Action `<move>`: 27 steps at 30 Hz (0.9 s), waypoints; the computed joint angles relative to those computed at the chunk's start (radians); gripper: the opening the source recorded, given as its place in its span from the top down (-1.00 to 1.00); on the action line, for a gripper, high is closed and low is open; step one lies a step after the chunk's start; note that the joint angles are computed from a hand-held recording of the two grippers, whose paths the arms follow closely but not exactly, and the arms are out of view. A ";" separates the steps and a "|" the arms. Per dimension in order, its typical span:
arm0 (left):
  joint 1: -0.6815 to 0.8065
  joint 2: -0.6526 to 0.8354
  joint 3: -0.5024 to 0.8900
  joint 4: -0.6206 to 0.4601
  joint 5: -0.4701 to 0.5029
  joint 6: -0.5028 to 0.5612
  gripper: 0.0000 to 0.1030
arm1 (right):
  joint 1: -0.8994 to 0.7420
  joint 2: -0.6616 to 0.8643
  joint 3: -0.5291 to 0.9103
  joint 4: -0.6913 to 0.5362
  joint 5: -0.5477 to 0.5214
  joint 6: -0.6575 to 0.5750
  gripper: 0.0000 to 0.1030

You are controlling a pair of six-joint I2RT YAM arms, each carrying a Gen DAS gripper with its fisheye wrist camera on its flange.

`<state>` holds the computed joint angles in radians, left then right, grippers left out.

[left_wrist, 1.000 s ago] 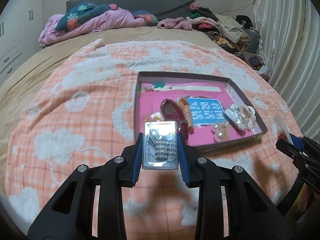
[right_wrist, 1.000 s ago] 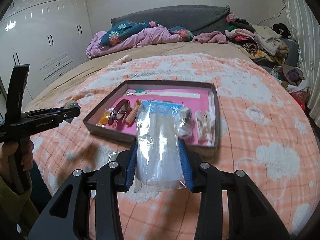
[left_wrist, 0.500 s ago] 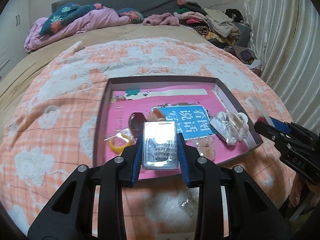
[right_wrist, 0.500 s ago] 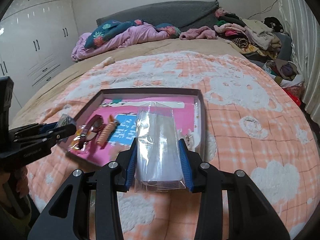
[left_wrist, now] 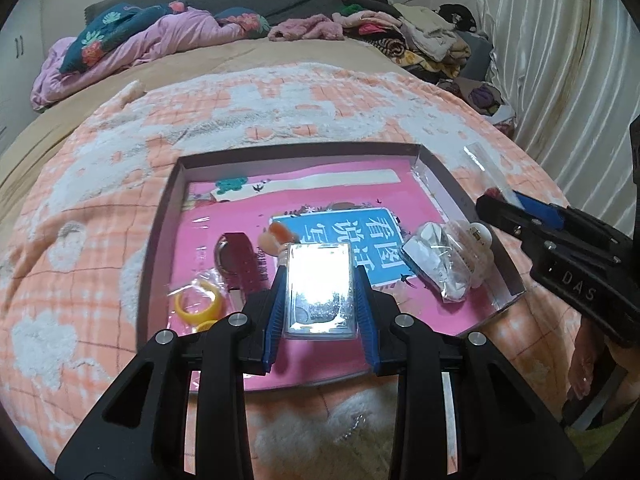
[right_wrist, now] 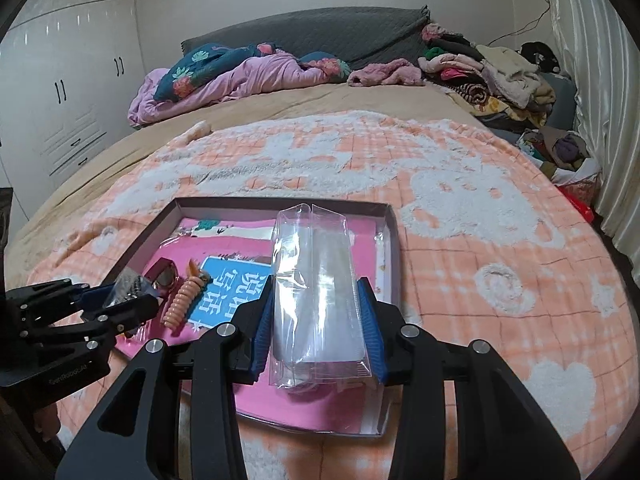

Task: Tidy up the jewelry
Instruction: 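Lower earring packet into pink box with left tool while right tool lowers clear bag there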

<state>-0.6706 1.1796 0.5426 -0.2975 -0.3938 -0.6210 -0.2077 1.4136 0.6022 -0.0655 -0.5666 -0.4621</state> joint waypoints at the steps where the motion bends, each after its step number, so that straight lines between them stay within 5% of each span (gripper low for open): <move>1: 0.001 0.007 0.000 0.005 0.002 -0.001 0.53 | 0.000 0.008 -0.004 0.007 0.005 -0.006 0.26; 16: -0.016 0.135 0.049 0.019 -0.009 -0.029 0.53 | -0.010 0.131 0.020 0.027 -0.049 -0.013 0.19; 25: -0.008 0.168 0.062 0.022 -0.012 -0.027 0.52 | -0.091 0.126 0.052 -0.017 -0.125 0.021 -0.22; 27: -0.008 0.167 0.062 0.022 -0.015 -0.029 0.25 | -0.113 0.119 0.056 -0.028 -0.144 0.025 -0.33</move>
